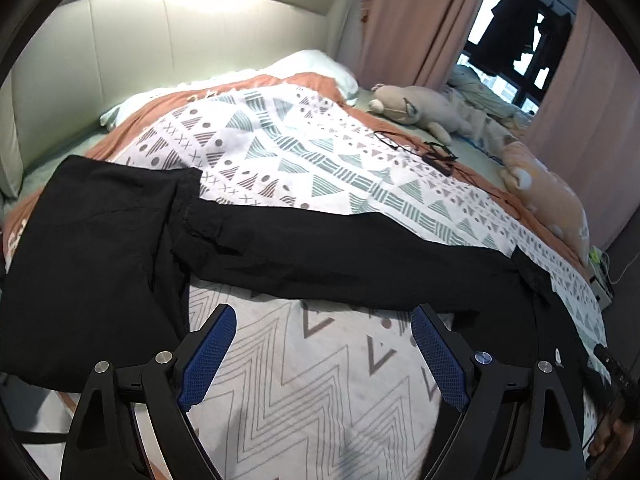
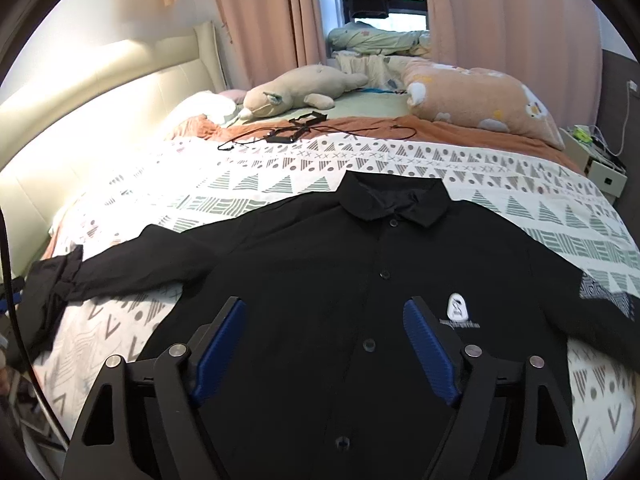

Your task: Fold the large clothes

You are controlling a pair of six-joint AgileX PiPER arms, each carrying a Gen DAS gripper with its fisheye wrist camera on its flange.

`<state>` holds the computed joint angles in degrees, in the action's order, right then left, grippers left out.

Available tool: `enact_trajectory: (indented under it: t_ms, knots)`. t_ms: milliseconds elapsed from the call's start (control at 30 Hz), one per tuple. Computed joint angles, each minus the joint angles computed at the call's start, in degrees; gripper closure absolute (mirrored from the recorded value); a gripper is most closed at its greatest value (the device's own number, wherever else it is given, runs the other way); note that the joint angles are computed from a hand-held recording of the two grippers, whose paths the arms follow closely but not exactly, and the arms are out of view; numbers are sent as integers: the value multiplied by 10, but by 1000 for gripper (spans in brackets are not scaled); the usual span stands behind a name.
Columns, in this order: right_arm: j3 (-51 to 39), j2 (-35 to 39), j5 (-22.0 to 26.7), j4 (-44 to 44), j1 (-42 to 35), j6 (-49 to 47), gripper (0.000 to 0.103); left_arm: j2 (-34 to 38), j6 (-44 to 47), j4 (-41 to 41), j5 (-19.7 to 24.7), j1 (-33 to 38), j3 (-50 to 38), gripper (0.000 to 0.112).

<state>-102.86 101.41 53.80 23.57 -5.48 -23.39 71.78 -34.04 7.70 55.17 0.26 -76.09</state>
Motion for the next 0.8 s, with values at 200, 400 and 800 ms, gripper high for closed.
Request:
enact_trajectory:
  t_ms: [200, 400, 800]
  knots:
    - [-75, 71, 17, -21, 23, 2, 33, 75, -8, -34, -16, 55, -12, 27]
    - [-129, 136, 40, -36, 32, 15, 41, 151, -67, -10, -25, 61, -23, 29]
    - [-175, 196, 80, -8, 30, 42, 70, 232, -178, 59, -40, 65, -36, 88]
